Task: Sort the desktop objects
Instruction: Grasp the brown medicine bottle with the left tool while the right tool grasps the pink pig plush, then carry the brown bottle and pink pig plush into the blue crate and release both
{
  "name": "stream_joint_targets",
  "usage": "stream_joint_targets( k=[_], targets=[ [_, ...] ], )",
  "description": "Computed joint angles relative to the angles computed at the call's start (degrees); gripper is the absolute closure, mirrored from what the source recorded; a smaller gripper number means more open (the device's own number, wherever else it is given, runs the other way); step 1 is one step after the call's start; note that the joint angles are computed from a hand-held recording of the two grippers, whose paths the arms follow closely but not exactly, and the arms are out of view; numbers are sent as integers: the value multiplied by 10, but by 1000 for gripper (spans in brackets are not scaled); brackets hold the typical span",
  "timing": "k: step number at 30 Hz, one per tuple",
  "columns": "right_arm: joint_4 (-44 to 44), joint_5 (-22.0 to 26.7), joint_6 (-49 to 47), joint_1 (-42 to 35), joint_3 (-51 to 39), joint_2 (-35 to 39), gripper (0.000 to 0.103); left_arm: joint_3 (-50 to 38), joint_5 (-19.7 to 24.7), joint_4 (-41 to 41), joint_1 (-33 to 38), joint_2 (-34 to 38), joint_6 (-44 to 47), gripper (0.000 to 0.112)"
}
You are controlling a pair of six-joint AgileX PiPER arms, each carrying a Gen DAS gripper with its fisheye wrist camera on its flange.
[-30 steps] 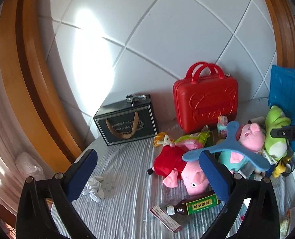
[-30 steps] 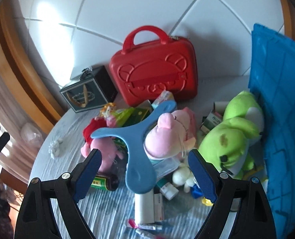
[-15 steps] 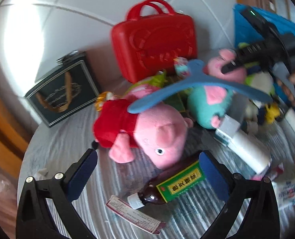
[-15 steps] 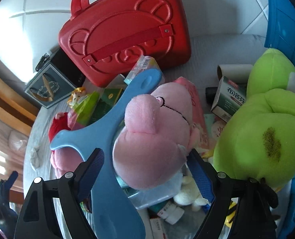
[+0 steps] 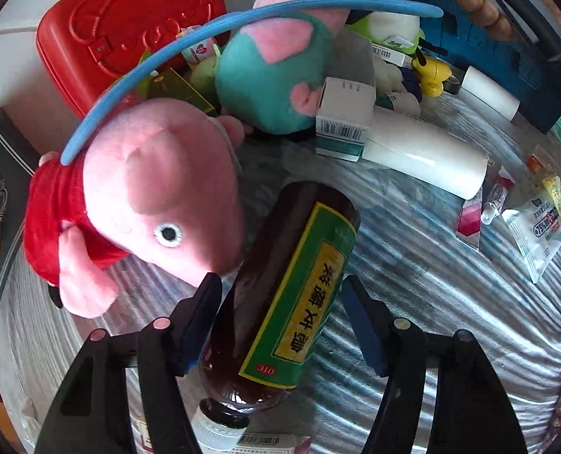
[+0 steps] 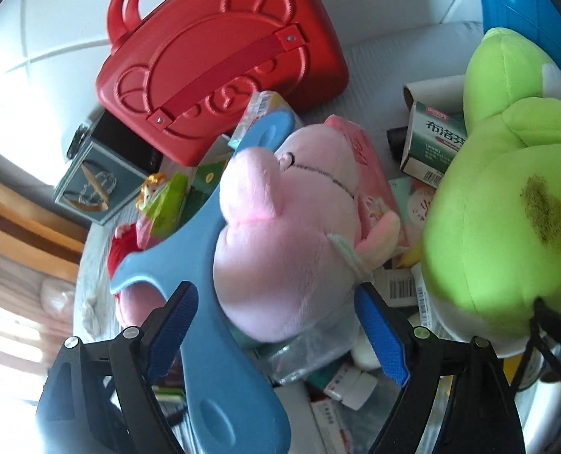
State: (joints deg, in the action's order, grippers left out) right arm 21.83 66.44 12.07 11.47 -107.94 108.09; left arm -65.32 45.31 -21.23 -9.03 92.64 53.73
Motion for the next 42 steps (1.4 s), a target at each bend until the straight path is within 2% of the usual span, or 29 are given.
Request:
stream_joint_targets(
  k=[3,6,8,10,13,16,19,22,27,33,37,39,42],
  targets=[
    [-4,0,23,6,-35,27,17,10,0,4,-13,-1,-20,57],
    [-12,-11,42,12,-53,51,18,14,-18,24,-31,5,-57,58],
    [7,-20,45,6,-51,66,25,8,-18,35,-42,7,-88,58],
    [42,-53,43,-5,-22,63,42,3,-19,40,-51,7,-103,59],
    [-4,-94,-3,13,-5,33,48,-5,-12,39,-57,11,-138,60],
    [-43,-111,-61,31,-9,-9,49,12,-26,35,-65,-14,-160,60],
    [-129,-128,-90,61,-9,-67,49,32,-32,8,-61,-53,-168,61],
    [-166,-122,-114,72,-15,-111,49,52,-35,-9,-57,-89,-171,61],
    [-125,-85,-125,44,-37,-162,49,73,-28,-14,-40,-145,-190,61],
    [-145,-70,-129,51,3,-256,49,55,17,25,-40,-196,-233,61],
    [-146,-52,-130,44,29,-318,49,28,40,85,-87,-236,-287,61],
    [-177,-41,-111,56,25,-342,49,-5,56,112,-120,-250,-312,61],
    [-186,-15,-102,44,10,-380,49,-76,77,173,-200,-253,-371,61]
  ],
)
